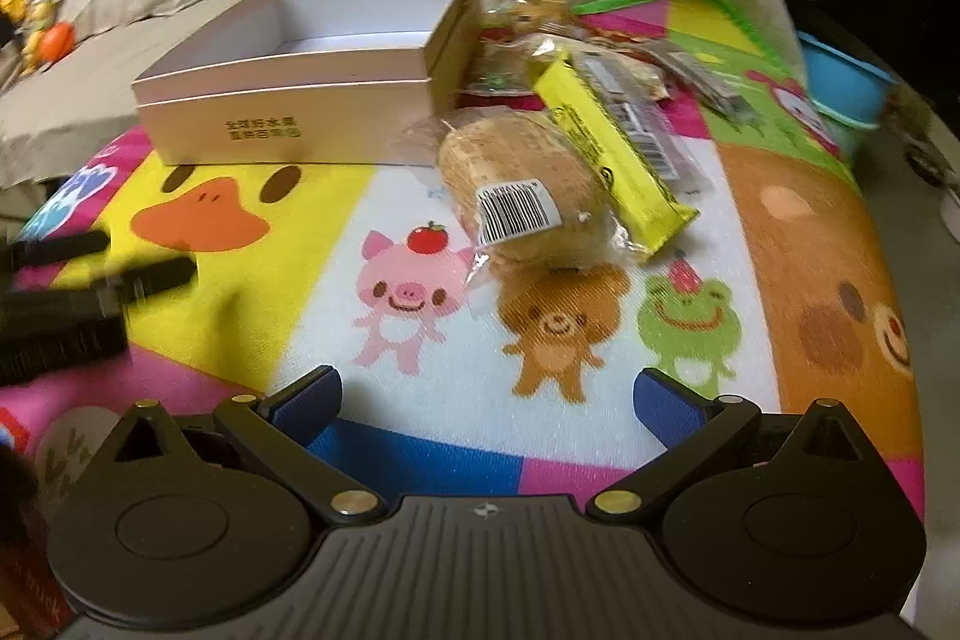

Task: Organize objects
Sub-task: 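Grip the pink box wall with the left tool while the right tool grasps the bagged bread roll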

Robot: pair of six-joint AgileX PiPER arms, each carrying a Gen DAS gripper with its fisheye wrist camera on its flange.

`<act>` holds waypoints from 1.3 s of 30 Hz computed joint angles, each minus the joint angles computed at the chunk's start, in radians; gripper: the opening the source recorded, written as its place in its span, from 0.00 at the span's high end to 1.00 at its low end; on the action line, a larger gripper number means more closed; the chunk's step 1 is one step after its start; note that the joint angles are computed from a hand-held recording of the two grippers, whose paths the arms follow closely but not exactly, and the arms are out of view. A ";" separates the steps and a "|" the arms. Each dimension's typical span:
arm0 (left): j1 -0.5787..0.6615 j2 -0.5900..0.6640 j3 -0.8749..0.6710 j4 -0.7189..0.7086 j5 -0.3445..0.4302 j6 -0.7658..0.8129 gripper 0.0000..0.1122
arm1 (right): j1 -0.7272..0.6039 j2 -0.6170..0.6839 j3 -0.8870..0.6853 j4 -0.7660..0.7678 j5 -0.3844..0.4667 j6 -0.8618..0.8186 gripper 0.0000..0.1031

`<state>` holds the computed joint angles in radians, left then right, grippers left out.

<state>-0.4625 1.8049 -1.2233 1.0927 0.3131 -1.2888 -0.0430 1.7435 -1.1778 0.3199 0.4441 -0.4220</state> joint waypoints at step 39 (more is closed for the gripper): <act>0.172 0.597 -1.075 -0.708 0.497 0.794 0.91 | -0.261 0.375 -0.795 0.509 0.594 -0.592 0.02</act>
<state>-0.2909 2.4018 -2.2982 0.3847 0.8105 -0.4947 -0.3042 2.1181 -1.9733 0.8293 1.0383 -1.0144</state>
